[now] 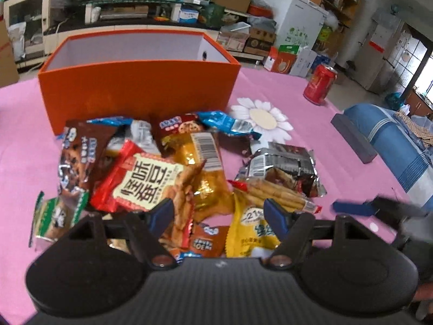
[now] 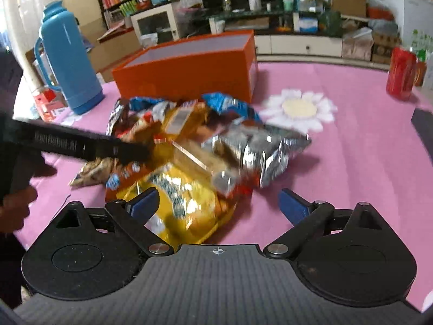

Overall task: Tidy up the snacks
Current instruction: 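Grasp the green-labelled cookie packet with the left tool while the right tool grasps the yellow cake packet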

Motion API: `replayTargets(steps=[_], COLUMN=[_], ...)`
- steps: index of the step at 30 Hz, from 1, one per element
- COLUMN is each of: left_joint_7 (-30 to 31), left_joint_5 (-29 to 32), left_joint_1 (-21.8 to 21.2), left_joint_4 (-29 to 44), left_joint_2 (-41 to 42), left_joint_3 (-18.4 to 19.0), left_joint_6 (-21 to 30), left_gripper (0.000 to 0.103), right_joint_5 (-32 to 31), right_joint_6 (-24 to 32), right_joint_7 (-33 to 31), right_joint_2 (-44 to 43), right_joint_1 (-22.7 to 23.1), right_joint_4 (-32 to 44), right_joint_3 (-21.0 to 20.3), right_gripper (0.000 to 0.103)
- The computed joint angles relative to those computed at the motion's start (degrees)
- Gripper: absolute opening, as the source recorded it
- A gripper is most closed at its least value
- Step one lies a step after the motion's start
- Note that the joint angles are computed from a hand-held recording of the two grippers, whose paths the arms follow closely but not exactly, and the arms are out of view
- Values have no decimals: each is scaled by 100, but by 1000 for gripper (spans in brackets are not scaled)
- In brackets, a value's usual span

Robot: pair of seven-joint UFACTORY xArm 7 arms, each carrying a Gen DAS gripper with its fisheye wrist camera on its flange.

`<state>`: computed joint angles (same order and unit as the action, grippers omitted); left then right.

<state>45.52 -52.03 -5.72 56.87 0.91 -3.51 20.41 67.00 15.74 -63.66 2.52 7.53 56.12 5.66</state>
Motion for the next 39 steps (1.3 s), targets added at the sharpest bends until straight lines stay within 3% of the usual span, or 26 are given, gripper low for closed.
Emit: replayTargets(steps=[3, 5, 10, 15, 19, 24, 27, 31, 32, 34, 37, 39], left_joint_7=[-189, -38, 138, 169, 306, 405, 311, 222, 189, -150, -1059, -1188], left_joint_5=[127, -133, -254, 163, 171, -45, 17, 100, 153, 579, 1599, 1662], left_joint_1=[10, 65, 180, 299, 322, 294, 293, 286, 285, 324, 470, 431], left_joint_4=[61, 73, -195, -675, -865, -986, -966, -902, -901, -968, -1113, -980], left_joint_2=[-1, -77, -428, -791, -911, -997, -962, -879, -854, -798, -708, -597], left_joint_3=[5, 58, 267, 552, 753, 854, 818, 784, 765, 653, 502, 658], left_joint_6=[52, 239, 389, 390, 478, 503, 381, 177, 95, -331, -1069, -873], left_gripper=[72, 72, 72, 72, 72, 72, 72, 73, 73, 73, 74, 74], right_joint_5=[116, 187, -786, -644, -798, -261, -1076, -1379, -1464, -1718, -2224, -2366], right_joint_6=[447, 191, -27, 704, 78, -432, -291, -448, -528, -630, -661, -492], right_joint_7=[-54, -262, 566, 281, 397, -848, -132, 185, 249, 539, 1313, 1767], right_joint_2=[167, 304, 473, 150, 8, -55, 241, 379, 383, 375, 343, 262], right_joint_1=[-34, 41, 157, 144, 430, 761, 791, 732, 728, 727, 722, 683], right_joint_4=[136, 225, 285, 129, -77, -114, 80, 75, 41, -45, -126, -148], right_joint_3=[19, 130, 285, 376, 388, 472, 404, 571, 604, 628, 561, 565], right_gripper=[85, 85, 87, 87, 87, 89, 85, 78, 71, 59, 50, 50])
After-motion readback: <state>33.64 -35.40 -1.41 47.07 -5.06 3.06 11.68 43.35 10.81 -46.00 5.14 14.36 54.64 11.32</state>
